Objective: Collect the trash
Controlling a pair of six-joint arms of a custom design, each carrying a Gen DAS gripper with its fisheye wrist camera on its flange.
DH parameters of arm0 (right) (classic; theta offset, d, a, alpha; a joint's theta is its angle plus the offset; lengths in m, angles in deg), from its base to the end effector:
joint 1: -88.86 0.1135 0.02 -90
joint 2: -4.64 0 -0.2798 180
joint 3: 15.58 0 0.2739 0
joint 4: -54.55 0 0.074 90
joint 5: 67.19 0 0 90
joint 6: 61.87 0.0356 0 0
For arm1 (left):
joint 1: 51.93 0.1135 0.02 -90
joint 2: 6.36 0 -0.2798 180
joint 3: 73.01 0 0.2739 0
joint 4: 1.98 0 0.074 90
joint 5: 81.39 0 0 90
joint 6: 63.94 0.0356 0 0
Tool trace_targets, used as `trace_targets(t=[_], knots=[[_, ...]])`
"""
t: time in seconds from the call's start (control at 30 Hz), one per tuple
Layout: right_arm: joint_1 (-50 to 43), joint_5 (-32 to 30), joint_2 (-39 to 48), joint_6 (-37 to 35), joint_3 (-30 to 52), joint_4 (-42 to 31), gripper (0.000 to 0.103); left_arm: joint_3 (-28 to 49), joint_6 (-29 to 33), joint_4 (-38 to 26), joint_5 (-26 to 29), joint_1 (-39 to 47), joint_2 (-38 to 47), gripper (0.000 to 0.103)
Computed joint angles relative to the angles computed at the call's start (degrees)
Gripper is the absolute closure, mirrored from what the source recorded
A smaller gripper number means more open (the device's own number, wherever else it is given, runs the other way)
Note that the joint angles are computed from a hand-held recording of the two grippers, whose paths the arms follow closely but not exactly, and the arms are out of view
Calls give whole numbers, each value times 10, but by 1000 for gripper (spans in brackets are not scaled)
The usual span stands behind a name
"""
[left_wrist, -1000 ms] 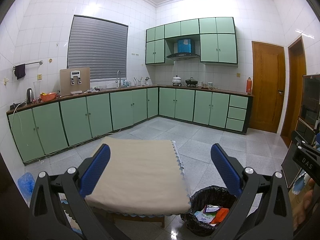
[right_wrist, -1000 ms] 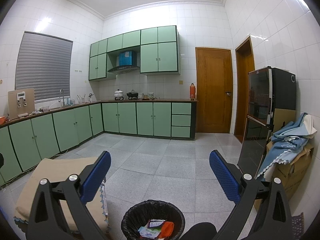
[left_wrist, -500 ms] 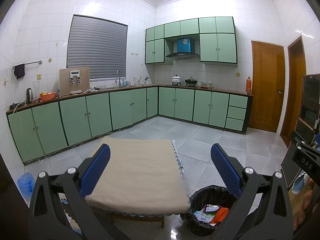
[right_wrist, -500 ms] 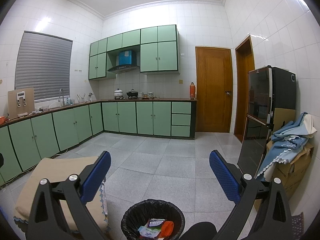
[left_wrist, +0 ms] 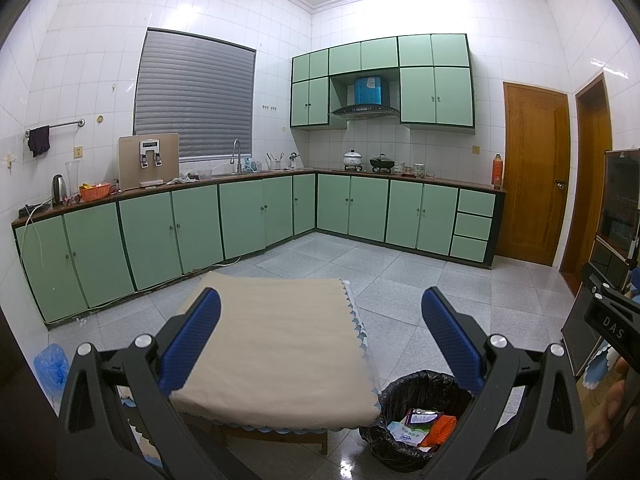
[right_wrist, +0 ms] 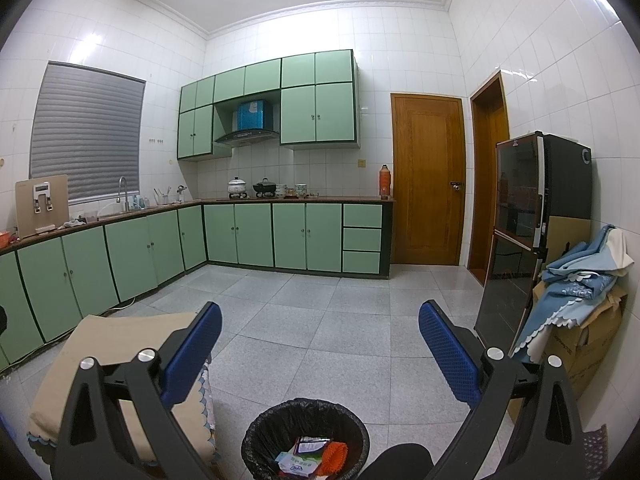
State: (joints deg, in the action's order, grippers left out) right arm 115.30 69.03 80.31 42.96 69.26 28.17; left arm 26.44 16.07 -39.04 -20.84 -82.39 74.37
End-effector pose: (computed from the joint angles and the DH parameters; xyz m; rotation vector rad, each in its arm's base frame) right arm 0.2938 0.1174 0.3991 0.3603 1.7463 -0.2374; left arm 0.2968 -0.1542 0.4445 -0.0164 1.8483 -0.0054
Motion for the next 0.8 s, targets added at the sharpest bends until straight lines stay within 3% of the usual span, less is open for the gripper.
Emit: trace_targets(t=[0.8], knots=[[-8,-6,-10,1,-11,-5,6,-7,3,2,8,-4,1,6]])
